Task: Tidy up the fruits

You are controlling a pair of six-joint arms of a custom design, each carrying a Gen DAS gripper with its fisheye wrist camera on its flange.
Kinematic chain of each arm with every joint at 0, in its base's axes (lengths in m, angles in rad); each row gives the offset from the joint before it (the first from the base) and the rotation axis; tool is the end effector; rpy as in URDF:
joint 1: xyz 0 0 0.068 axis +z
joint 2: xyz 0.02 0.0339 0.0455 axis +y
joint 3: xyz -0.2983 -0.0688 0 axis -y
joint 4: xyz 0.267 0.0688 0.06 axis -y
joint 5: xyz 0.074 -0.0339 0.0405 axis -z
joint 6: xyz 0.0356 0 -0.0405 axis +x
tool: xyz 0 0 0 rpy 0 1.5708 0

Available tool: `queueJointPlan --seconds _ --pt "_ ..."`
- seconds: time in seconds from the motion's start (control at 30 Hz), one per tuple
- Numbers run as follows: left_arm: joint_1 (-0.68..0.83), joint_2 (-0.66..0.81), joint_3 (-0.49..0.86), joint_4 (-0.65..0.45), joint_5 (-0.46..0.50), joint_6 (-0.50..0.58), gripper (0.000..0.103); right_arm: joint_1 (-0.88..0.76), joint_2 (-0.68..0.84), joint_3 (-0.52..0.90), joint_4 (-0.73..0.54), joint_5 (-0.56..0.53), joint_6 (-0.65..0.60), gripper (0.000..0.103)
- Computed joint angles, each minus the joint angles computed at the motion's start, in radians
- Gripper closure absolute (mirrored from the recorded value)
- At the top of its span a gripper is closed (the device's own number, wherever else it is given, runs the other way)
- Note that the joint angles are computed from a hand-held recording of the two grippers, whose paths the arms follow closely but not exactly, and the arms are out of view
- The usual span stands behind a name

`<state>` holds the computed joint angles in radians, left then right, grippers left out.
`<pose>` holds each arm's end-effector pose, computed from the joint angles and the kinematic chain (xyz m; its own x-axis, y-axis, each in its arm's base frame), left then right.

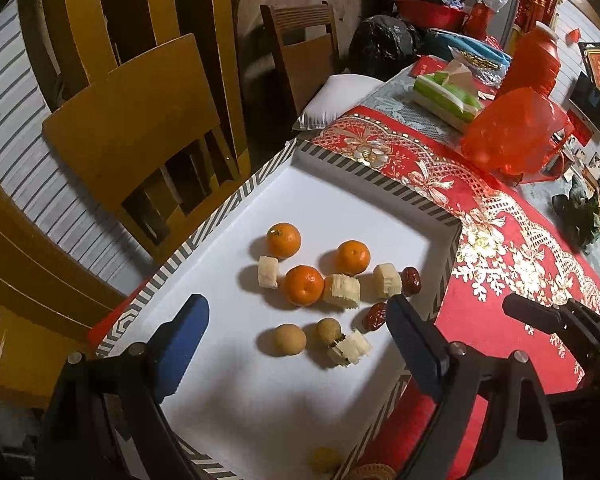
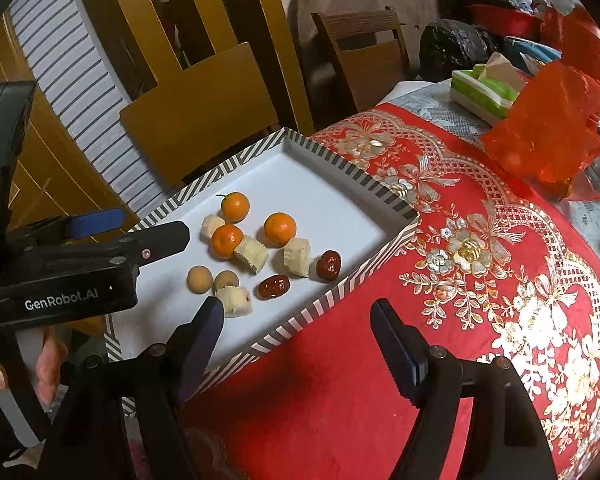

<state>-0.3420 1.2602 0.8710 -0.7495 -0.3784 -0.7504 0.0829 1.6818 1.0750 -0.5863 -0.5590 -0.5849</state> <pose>0.2338 -0.0693 0.2545 -0.7389 -0.4096 -0.5351 -0.4621 0.8859 -0.0402 0.3423 0.0474 0.2102 -0.6260 -0.5217 -0.5796 -0.7325 0.6484 0.2074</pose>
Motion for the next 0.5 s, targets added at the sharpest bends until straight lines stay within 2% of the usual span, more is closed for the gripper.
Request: queueJointPlan --seconds 0.5 --pt "0.017 0.008 -0.003 0.01 0.016 0.009 0.014 0.013 0.023 0.014 -0.008 0.014 0.006 0.022"
